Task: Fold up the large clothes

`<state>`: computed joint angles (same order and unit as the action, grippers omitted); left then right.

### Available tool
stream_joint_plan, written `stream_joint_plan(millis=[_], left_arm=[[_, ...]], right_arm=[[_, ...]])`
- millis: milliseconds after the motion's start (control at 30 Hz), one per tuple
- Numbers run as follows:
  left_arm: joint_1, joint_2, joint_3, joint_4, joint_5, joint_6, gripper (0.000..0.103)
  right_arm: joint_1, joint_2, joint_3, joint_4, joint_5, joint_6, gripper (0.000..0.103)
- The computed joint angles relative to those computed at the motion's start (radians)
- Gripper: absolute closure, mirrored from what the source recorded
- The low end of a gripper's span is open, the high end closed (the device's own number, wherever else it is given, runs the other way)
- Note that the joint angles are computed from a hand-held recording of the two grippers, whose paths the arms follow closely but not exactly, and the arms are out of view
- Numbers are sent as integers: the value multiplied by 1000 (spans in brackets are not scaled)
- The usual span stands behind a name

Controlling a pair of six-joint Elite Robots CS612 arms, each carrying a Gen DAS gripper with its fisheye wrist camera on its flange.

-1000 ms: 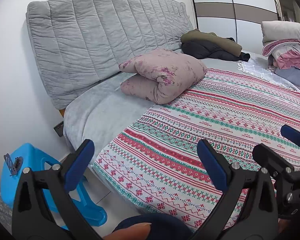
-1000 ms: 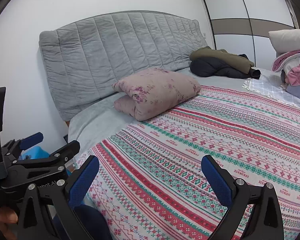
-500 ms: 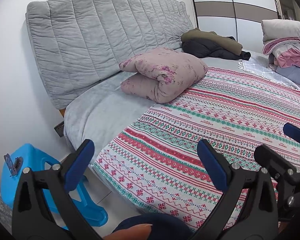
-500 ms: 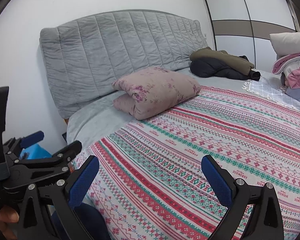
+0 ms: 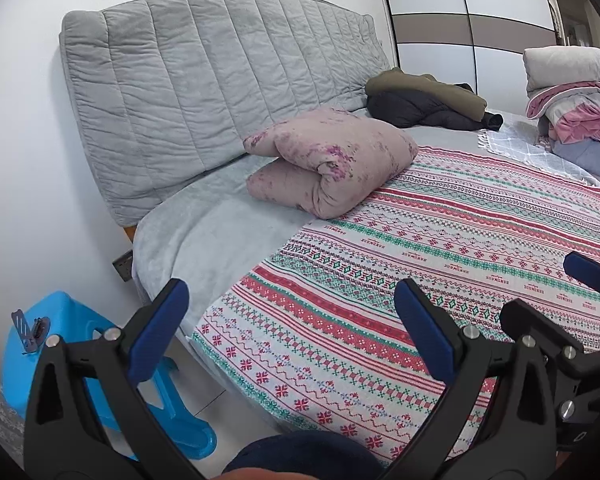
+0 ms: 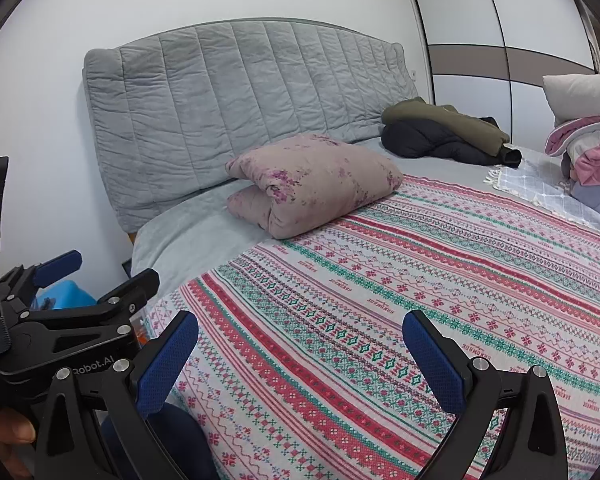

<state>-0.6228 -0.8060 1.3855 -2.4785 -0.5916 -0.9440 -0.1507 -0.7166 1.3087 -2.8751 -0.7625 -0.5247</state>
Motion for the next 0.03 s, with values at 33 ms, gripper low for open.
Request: stream_joint_plan(millis=[33], left_arm=[[1,0,0,-4,-9,1,1]], right_arm=[[0,0,0,1,0,-1,0]])
